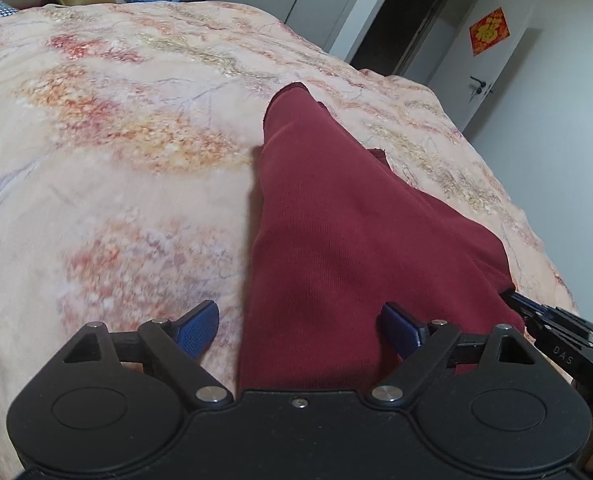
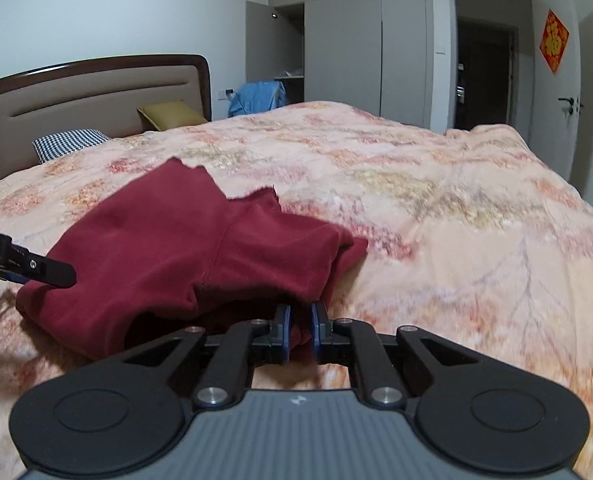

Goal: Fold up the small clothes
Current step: 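Open both grippers and withdraw them from the folded sweater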

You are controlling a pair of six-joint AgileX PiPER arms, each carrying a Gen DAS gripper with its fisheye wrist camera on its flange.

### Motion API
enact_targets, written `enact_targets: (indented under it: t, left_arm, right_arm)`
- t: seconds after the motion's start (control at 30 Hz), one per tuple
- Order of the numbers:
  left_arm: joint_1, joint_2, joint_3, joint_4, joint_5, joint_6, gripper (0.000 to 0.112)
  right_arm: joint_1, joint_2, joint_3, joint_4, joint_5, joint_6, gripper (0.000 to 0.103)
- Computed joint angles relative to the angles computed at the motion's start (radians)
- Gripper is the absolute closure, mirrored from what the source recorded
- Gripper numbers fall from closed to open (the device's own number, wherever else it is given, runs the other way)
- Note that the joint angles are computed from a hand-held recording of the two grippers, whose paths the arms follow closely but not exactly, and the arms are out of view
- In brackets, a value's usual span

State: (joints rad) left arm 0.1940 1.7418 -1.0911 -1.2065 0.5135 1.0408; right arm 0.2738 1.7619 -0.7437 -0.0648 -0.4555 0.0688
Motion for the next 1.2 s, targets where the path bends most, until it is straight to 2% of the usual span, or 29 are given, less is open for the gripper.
enact_targets:
  t: [0.07,0.17,0.23,0.3,0.4,0.53,0.63,0.8,0.97,1.07,1.2]
  left_arm:
    - [0.006,-0.02,0.015,-0.003,0.001,-0.011,0.022]
    - [0.009,-0.08,0.056,-0.011,-0.011,-0.01,0.017]
    - [0.006,-0.131,0.087,-0.009,-0.027,-0.005,0.016]
    - [0.009,-0.192,0.13,-0.031,-0.034,0.025,0.012]
    - [0.014,-0.294,0.206,-0.074,-0.052,0.083,0.01]
    - [0.023,-0.431,0.303,-0.085,-0.066,0.117,0.01]
    - [0.041,-0.531,0.389,-0.123,-0.073,0.168,0.01]
    - [0.069,-0.69,0.527,-0.145,-0.101,0.227,0.01]
    - [0.137,-0.783,0.632,-0.192,-0.079,0.346,0.01]
    - [0.188,-0.812,0.672,-0.186,-0.051,0.388,0.01]
    - [0.228,-0.831,0.708,-0.196,-0.04,0.429,0.01]
  right_arm:
    - [-0.005,-0.002,0.022,-0.022,-0.036,0.042,0.089]
    - [-0.001,-0.037,0.055,0.004,-0.056,0.063,0.079]
    - [0.02,-0.077,0.092,0.075,-0.073,0.021,0.061]
    - [0.051,-0.128,0.139,0.163,-0.099,-0.029,0.048]
    - [0.116,-0.221,0.224,0.301,-0.146,-0.102,0.036]
    - [0.272,-0.344,0.332,0.579,-0.231,-0.263,0.014]
    - [0.415,-0.425,0.403,0.778,-0.311,-0.363,0.004]
    - [0.718,-0.485,0.468,1.143,-0.5,-0.53,0.0]
    - [0.967,-0.46,0.494,1.38,-0.652,-0.558,0.0]
    - [1.069,-0.413,0.496,1.475,-0.709,-0.538,0.0]
    - [1.129,-0.378,0.503,1.534,-0.723,-0.493,0.0]
